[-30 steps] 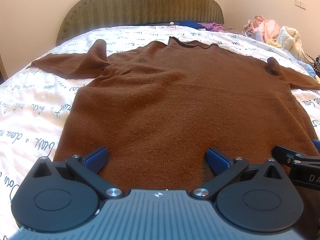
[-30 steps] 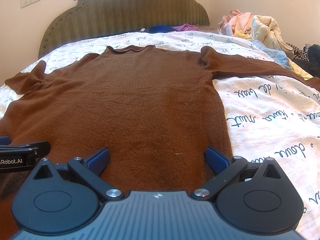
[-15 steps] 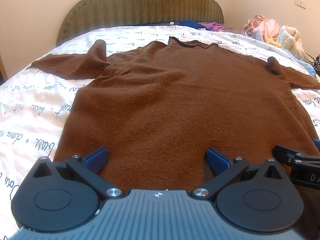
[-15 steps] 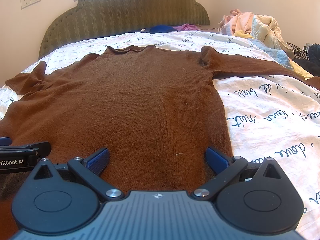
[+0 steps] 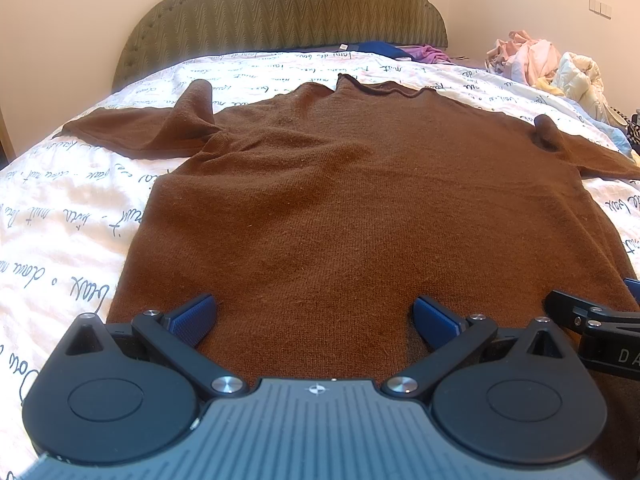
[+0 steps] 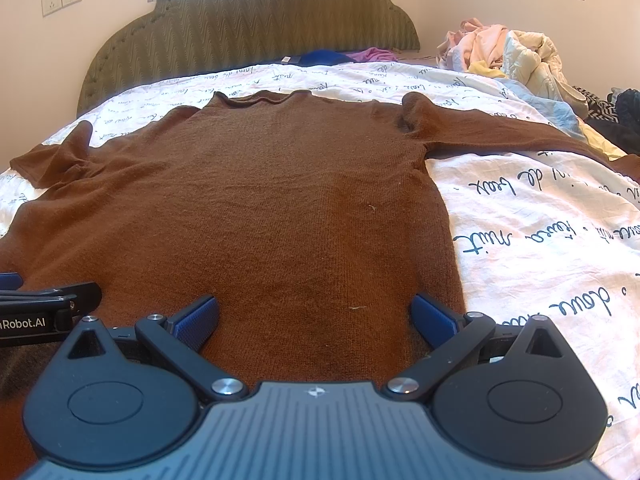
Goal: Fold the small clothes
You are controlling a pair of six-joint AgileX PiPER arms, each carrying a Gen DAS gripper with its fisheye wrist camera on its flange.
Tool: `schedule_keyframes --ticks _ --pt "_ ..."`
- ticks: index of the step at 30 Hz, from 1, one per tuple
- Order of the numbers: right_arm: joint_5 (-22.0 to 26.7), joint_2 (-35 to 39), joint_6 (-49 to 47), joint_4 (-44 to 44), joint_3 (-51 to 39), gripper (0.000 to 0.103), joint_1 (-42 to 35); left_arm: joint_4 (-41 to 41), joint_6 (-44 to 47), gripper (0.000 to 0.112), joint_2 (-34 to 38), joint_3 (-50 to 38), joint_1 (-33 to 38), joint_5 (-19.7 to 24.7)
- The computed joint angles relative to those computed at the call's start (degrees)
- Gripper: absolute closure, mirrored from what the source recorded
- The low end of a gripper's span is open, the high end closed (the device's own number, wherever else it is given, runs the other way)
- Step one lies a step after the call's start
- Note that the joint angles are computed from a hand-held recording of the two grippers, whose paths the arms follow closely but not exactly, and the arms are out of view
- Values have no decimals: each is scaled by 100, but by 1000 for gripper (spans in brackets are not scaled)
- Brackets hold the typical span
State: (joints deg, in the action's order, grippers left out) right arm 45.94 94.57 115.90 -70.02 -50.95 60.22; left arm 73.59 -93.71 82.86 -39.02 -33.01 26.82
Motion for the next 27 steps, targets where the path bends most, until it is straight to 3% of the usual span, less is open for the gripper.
schedule_keyframes --ticks 22,24,27 --pt "-57 -30 -45 18 20 0 -37 20 -22 9 3 6 -7 8" --pt "-227 -143 -215 46 72 0 -128 20 -22 9 3 6 -7 8" --pt "-1088 -686 -373 -165 445 0 -607 20 -26 9 3 6 -9 7"
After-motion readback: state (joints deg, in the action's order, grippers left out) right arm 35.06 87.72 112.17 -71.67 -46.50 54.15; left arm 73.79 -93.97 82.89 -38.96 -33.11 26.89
